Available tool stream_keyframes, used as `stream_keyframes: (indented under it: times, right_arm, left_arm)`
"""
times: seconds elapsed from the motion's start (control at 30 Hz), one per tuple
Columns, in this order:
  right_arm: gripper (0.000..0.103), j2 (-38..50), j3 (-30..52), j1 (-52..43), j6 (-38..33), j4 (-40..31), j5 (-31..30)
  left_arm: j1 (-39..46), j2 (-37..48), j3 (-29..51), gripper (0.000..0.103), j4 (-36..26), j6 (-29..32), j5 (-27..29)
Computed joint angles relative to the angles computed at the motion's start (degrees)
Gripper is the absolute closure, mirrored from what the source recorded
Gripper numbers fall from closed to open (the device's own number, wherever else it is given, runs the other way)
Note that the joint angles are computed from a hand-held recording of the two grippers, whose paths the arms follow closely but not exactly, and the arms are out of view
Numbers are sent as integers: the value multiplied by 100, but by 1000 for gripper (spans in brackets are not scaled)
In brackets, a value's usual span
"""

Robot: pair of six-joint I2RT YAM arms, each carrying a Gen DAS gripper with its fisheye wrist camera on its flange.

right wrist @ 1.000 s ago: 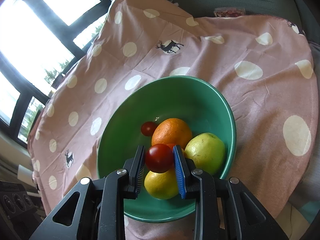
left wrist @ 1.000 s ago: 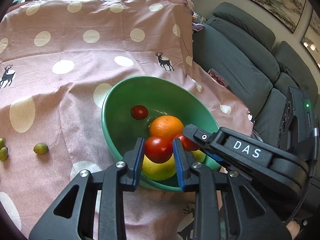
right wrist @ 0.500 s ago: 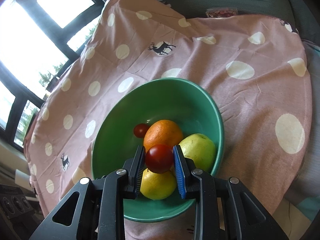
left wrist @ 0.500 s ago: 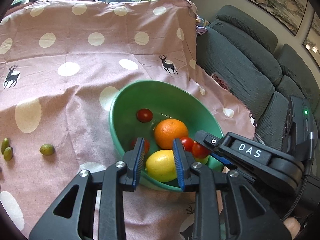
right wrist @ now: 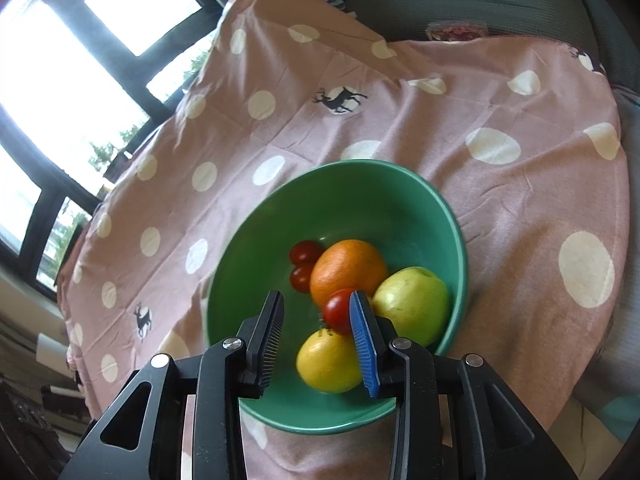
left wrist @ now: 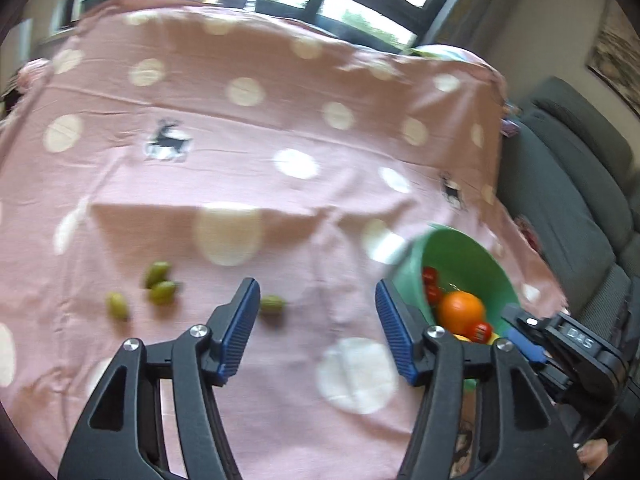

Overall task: Organize fruits
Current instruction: 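Move both tools to the small green fruits on the cloth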

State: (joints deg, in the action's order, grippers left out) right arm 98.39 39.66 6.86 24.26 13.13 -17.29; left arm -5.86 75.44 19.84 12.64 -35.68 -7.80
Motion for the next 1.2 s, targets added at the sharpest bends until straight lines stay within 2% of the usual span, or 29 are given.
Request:
stream_keyframes:
  times: [0.27, 0.47, 0.7, 0.87, 0.97, 1.2]
  right_arm:
    - [64, -312, -35, 874, -102, -10, 232]
    - [63, -70, 212, 1718, -200, 0, 107]
    - [63, 813, 929, 2422, -243, -326, 0]
    - [63, 1472, 1497, 2765, -320, -676, 481]
    - [63, 1917, 1876, 2814, -348, -887, 450]
    - [63, 2406, 2317, 2875, -382, -1099, 638]
  left_arm:
    - [1380, -706, -341, 37, -789, -92, -127]
    - [2214, -847, -496, 37, -1006, 87, 262]
    - [2705, -127, -420, 39, -795, 306, 492]
    - [2929, 134, -434, 49, -569, 455, 657]
    - [3038, 326, -401, 53, -466, 436, 955]
    - [2838, 910, -246, 62, -158, 348, 1155]
